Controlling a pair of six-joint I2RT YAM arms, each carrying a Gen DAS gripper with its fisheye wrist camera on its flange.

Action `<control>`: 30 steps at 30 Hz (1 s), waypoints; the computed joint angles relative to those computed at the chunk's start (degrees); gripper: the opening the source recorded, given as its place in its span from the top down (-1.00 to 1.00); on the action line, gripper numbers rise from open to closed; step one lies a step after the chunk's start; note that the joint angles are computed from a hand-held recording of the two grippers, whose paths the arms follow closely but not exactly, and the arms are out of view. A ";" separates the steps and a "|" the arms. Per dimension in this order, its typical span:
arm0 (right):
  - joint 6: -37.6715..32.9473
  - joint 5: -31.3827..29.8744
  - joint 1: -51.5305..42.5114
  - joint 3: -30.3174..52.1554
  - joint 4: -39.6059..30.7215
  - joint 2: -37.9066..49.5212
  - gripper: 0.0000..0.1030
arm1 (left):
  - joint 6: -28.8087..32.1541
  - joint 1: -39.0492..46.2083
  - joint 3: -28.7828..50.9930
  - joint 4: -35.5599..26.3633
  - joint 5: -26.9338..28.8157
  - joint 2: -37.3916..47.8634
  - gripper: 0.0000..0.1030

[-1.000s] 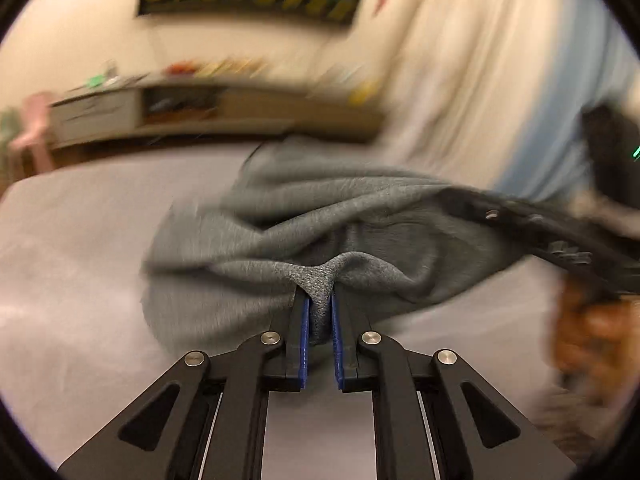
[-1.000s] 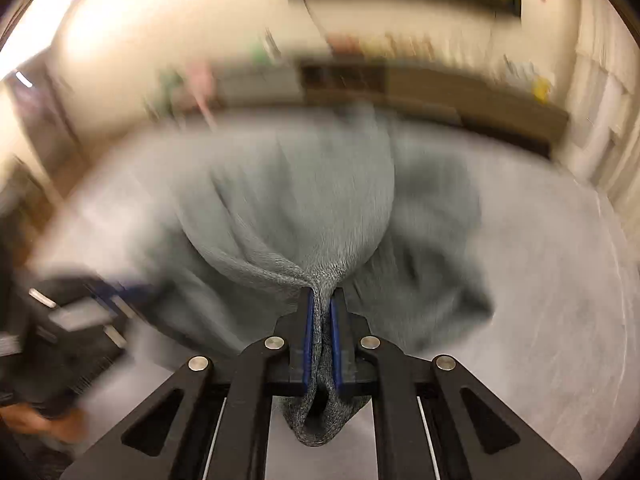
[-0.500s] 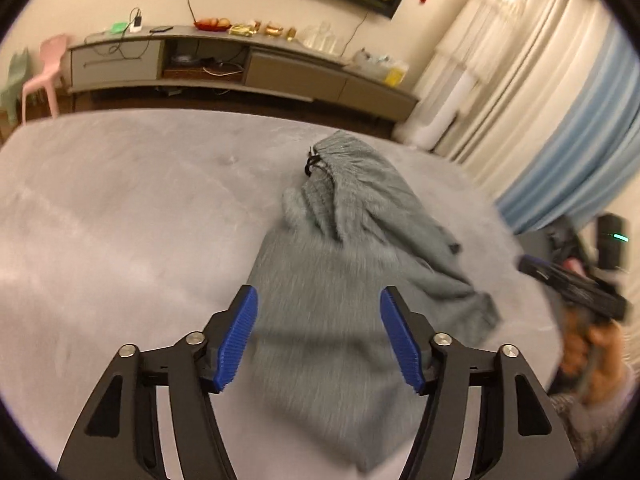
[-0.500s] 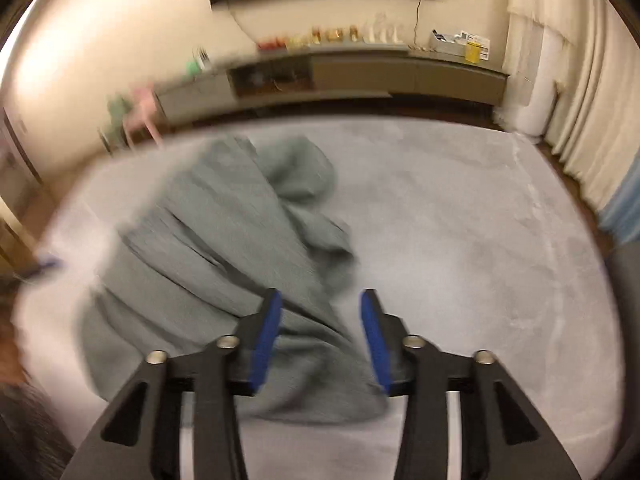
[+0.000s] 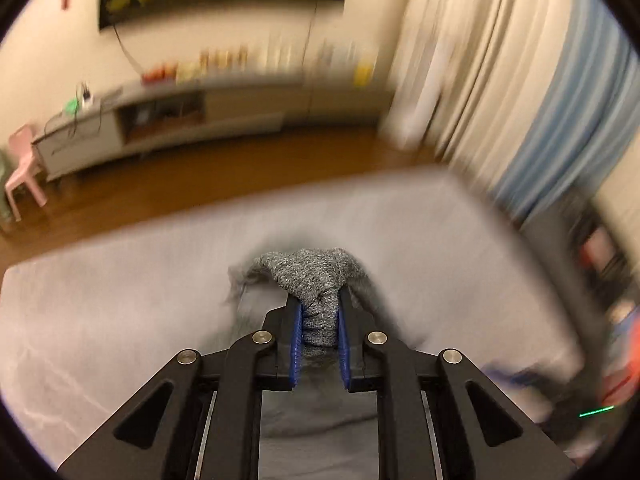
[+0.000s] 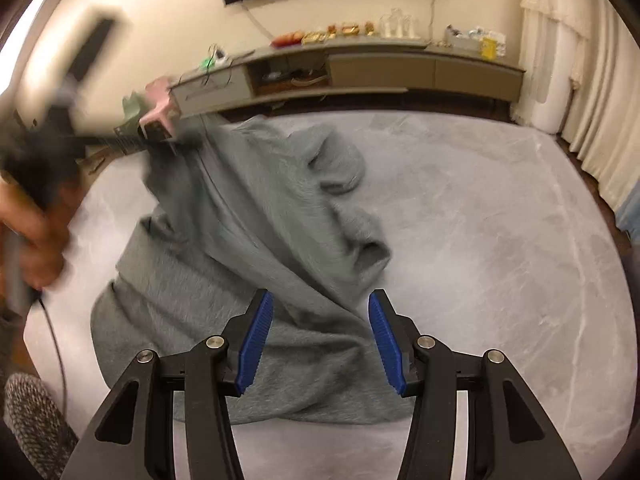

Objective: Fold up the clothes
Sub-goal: 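Lift and shake the sweatpants with the left gripper to spread them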

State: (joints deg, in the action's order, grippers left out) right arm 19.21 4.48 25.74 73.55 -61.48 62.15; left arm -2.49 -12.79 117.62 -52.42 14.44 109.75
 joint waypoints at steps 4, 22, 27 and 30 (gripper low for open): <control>0.64 -6.51 -7.94 -0.64 1.31 -4.38 -0.06 | -4.63 11.66 0.21 -0.21 13.28 -15.71 0.72; 9.18 -2.10 12.03 -6.00 9.46 10.68 -0.40 | 5.85 55.48 -50.73 17.22 19.36 -11.83 0.71; 6.84 4.54 18.59 -4.69 14.27 19.61 0.17 | 8.37 54.15 -54.70 19.54 19.47 -16.06 0.70; 2.28 10.53 21.72 -0.42 12.01 24.88 0.72 | 9.20 56.75 -54.71 19.57 21.48 -18.24 0.70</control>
State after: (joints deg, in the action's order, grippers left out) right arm 21.49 15.01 47.46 73.13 -49.47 87.03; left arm 6.71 43.96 62.91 -32.85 35.92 91.51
